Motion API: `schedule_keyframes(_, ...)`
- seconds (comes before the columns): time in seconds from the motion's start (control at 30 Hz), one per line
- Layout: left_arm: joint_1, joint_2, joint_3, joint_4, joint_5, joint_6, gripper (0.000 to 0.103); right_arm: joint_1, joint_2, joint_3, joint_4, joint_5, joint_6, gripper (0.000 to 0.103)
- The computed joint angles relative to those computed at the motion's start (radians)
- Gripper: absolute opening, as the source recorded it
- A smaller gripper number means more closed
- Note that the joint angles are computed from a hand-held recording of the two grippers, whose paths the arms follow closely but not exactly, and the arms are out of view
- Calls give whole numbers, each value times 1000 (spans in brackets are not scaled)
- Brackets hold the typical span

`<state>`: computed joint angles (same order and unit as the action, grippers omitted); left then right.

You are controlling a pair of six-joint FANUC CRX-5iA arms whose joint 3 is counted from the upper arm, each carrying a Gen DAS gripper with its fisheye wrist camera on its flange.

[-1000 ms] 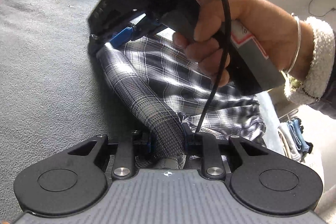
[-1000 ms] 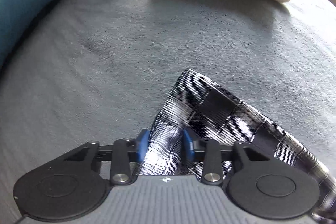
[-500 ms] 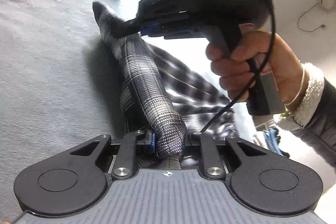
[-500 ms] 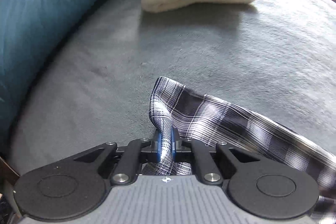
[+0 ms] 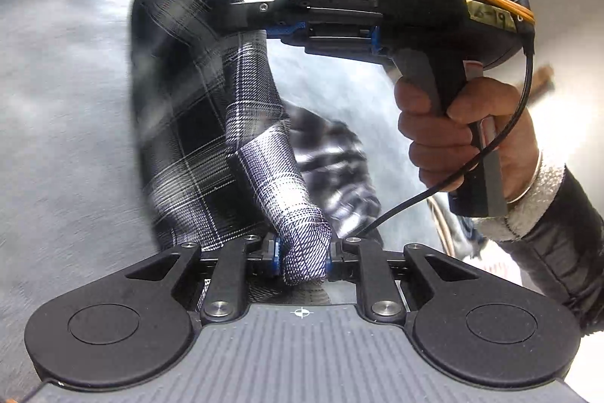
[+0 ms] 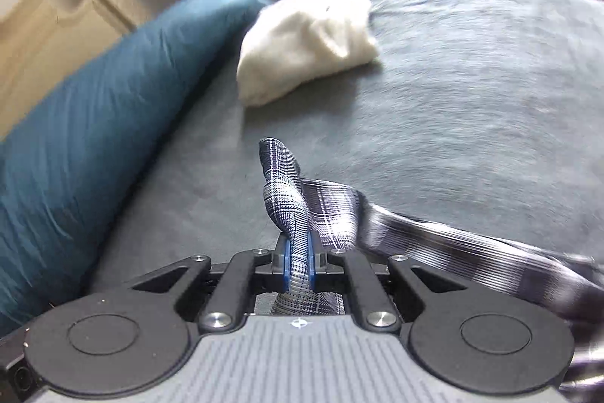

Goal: Fold clothes
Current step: 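Lift the plaid trousers with both grippers and fold them over onto themselves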

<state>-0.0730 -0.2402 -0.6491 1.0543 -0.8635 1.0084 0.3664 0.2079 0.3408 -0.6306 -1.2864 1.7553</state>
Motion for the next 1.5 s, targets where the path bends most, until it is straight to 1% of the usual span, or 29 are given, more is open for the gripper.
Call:
schedule_keyframes(0.1, -57, 92, 130, -107, -27, 46, 17, -95, -8, -11, -83, -8, 53, 8)
schedule_keyframes(0.2, -114, 190, 261, -205, -67, 93, 17, -184, 1, -9, -140, -27, 89, 8)
schedule_keyframes(0.33, -181, 312, 402, -279, -102, 139, 17, -292, 25, -3, -191, -52, 118, 8)
schedule_keyframes(0.43, -224, 390, 482, -312, -120, 165, 17, -358, 54, 7, -212, -69, 123, 8)
schedule_keyframes(0.63, -271, 487, 564, -301, -150, 165, 17, -461, 98, 10, -257, -97, 155, 8)
schedule_keyframes(0.83, -299, 519, 600, -310, -170, 133, 17, -533, 119, 11, -288, -120, 171, 8)
schedule_keyframes(1.03, -314, 516, 590, -295, -172, 104, 17, -584, 116, -7, -314, -133, 196, 8)
schedule_keyframes(1.1, -321, 513, 582, -291, -160, 97, 17, -599, 114, -11, -323, -135, 213, 8)
schedule_keyframes(1.17, -333, 510, 582, -311, -145, 85, 17, -617, 115, -13, -333, -140, 226, 8)
schedule_keyframes(1.27, -354, 498, 573, -357, -105, 84, 18, -625, 114, -30, -314, -119, 270, 8)
schedule_keyframes(1.33, -365, 489, 560, -378, -75, 94, 23, -623, 114, -43, -297, -97, 304, 8)
schedule_keyframes(1.37, -366, 477, 537, -364, -59, 81, 26, -622, 118, -44, -290, -90, 316, 8)
schedule_keyframes(1.43, -360, 444, 481, -307, -29, 22, 38, -617, 122, -53, -263, -67, 305, 10)
schedule_keyframes(1.47, -356, 426, 454, -278, -17, -10, 40, -615, 126, -53, -249, -63, 299, 10)
schedule_keyframes(1.5, -351, 410, 430, -249, -8, -39, 41, -615, 128, -53, -240, -57, 296, 15)
